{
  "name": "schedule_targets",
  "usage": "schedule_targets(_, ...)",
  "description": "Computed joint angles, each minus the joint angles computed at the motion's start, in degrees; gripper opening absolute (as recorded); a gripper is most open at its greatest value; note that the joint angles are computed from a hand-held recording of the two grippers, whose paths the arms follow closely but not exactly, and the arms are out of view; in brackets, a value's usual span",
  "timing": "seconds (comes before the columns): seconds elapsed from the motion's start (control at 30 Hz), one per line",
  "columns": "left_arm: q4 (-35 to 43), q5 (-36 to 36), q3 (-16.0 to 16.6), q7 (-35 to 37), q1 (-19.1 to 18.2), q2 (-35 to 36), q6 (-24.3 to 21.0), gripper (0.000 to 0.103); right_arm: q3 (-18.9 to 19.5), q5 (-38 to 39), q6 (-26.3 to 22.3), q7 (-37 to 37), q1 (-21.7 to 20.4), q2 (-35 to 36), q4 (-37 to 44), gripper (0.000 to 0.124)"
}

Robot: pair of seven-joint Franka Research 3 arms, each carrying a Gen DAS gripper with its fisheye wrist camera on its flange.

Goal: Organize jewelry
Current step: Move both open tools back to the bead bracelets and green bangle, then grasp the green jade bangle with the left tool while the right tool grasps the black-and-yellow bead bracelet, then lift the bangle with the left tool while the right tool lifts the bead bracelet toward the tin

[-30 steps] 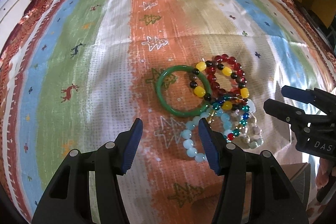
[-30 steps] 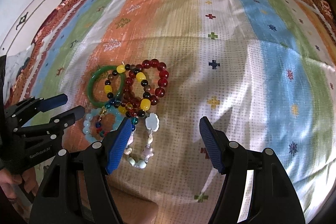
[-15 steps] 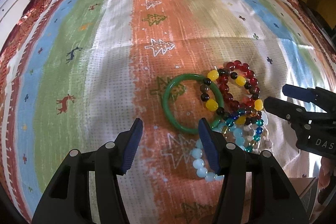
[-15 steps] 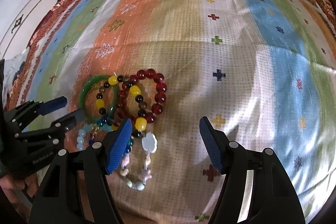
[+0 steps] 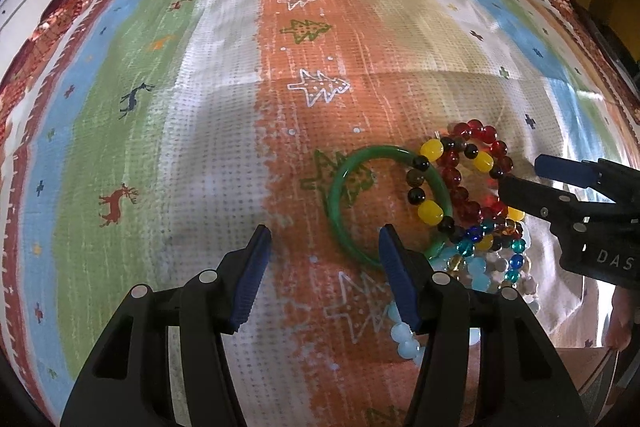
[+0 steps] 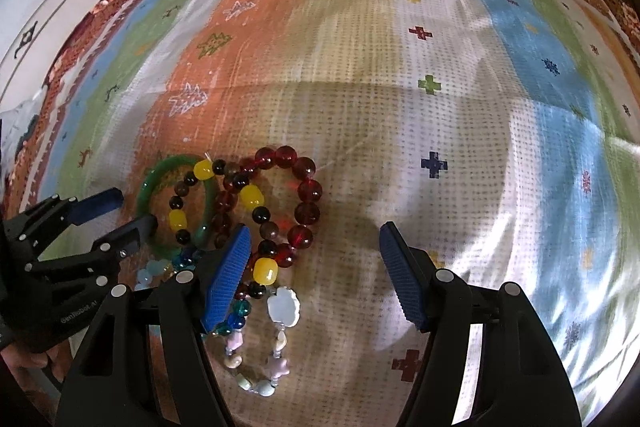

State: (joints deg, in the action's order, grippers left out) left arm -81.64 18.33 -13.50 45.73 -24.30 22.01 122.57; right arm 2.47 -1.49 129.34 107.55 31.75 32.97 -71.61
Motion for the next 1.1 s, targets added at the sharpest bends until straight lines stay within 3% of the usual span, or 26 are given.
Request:
schedule_targets(0.17,1.86,1.04,0.32,1.07,-0.5,1.43,-1.14,0.053,0.5,0.29,-1.35,-1.5,-0.04,0.6,1.2,0.044)
schedule_targets(0.3,1.94,1.42,0.42,1.24,-0.67,1.38,-1.4,0.038,0.9,1.93,-2.03,-2.53,-0.63,0.58,1.33,0.032)
schedule_targets(0.53,1.27,1.8,0.67,0.63,-0.49,0.83,-1.98,0.022,0.96,2.37,-2.54,-3.79,-0.7,-0.06,0.66,0.015)
schedule_targets(0.6,1.16,1.9,0.61,0.61,-0.46,0.77,-2.05,0.009,0.85,2.27,-2.61,-3.76,-0.59,-0.3,0.54,0.014)
schedule_targets(0.8,1.27,1.81,0.64,0.77,-0.27,0.58,-2.78,0.007,0.56,1.49,-1.61,-3.75,-0.29,-1.43,-0.79,0.01)
schedule_targets(0.93,2.5,6.56,1.9,-0.75,-1.86,0.91,-6.74,0.007,-0.76,-1.82,2.89,-1.62,0.77,-3.15,-3.68,0.01)
schedule_targets(1.1,0.75,6.34,1.68,-2.6,-0.72,-0.75,-6.24,0.007,-0.88,-4.53,6.04,-1.23,1.21,-4.25,-4.46,0.01)
